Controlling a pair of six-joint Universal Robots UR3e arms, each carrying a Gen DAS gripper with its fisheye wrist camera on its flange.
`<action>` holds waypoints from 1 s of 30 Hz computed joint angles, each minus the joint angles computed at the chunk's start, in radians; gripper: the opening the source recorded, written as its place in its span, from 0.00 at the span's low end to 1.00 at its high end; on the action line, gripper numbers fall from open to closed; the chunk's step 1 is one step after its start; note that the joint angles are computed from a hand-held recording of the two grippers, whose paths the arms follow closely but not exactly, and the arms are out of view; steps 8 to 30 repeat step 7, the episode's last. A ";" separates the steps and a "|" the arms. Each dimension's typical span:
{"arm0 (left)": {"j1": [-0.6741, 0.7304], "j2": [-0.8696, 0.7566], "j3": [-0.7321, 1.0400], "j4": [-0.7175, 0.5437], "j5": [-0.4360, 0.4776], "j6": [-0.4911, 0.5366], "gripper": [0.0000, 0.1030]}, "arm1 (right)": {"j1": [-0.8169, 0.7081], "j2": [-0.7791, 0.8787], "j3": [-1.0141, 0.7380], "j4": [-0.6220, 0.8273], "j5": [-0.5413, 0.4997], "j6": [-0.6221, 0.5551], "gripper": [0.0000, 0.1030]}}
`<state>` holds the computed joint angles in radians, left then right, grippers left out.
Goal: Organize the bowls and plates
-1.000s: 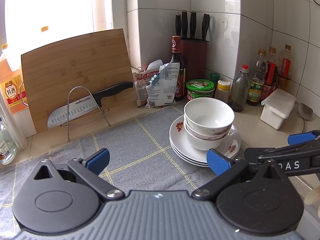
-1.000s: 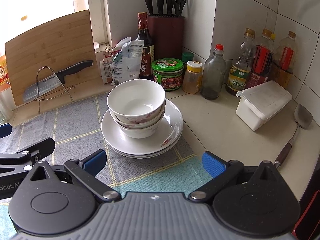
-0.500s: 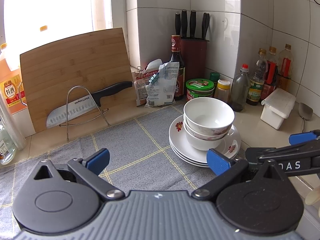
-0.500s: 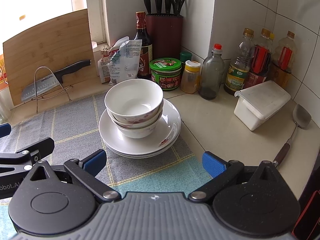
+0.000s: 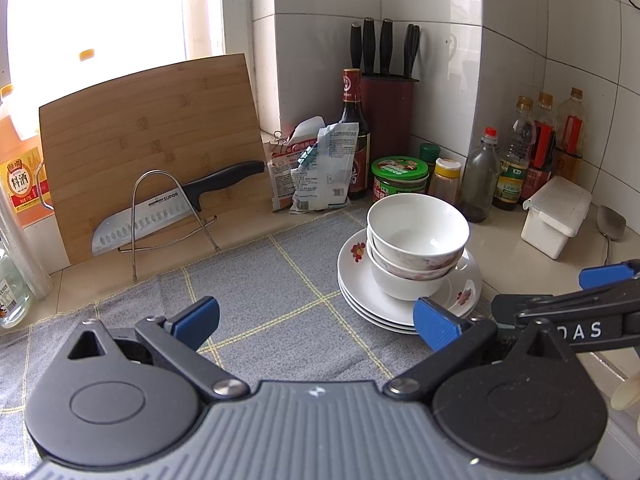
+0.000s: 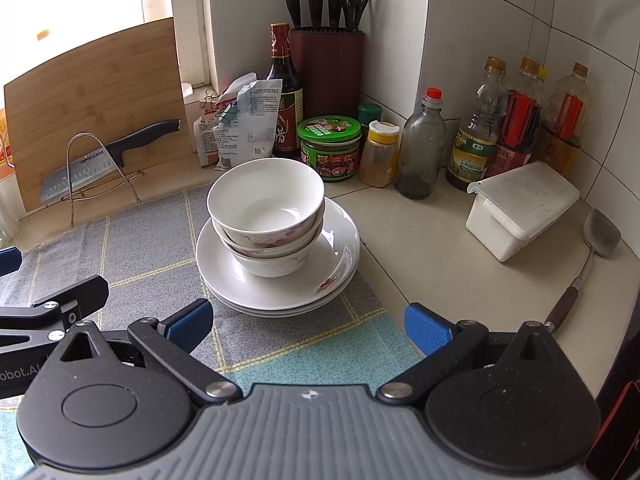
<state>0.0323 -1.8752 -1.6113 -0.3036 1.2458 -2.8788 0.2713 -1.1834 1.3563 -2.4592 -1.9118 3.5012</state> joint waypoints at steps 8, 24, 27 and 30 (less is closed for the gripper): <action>0.002 -0.007 0.004 -0.002 -0.006 0.000 0.99 | 0.001 0.000 -0.003 0.004 -0.003 0.000 1.00; 0.002 -0.007 0.004 -0.002 -0.006 0.000 0.99 | 0.001 0.000 -0.003 0.004 -0.003 0.000 1.00; 0.002 -0.007 0.004 -0.002 -0.006 0.000 0.99 | 0.001 0.000 -0.003 0.004 -0.003 0.000 1.00; 0.002 -0.007 0.004 -0.002 -0.006 0.000 0.99 | 0.001 0.000 -0.003 0.004 -0.003 0.000 1.00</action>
